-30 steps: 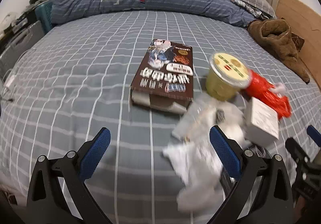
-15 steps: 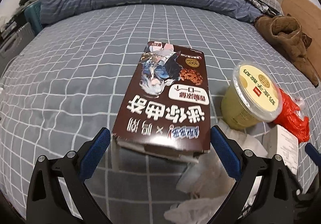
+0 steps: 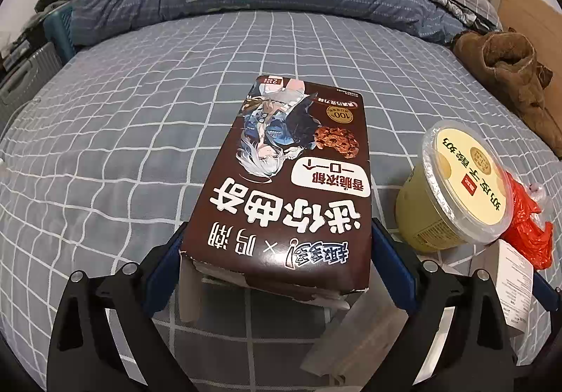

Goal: Collect trash
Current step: 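Grasp the brown cookie box with the left tool while the right tool grasps the white box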

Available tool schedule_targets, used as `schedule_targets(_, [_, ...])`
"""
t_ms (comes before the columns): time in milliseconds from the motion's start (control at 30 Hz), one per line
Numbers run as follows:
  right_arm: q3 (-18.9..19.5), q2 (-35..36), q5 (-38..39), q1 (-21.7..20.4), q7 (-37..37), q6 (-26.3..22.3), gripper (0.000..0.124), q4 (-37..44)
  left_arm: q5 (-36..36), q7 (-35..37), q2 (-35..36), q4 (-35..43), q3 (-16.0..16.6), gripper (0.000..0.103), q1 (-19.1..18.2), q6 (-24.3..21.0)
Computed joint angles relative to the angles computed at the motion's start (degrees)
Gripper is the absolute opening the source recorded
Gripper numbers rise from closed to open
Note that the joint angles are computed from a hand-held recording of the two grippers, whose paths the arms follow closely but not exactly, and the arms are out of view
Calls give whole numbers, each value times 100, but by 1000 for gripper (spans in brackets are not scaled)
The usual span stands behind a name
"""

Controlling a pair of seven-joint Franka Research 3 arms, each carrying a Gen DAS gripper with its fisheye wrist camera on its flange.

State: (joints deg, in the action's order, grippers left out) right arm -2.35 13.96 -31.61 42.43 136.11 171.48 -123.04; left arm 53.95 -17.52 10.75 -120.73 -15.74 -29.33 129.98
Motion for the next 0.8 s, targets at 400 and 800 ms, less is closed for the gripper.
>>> schedule_targets(400, [-121, 88, 415, 128, -289, 124, 84, -4, 167, -92, 28, -3, -13, 92, -84, -138])
schedule_targets(800, [169, -64, 765, -165, -635, 7, 79, -85, -47, -289, -227, -251, -111, 92, -24, -169])
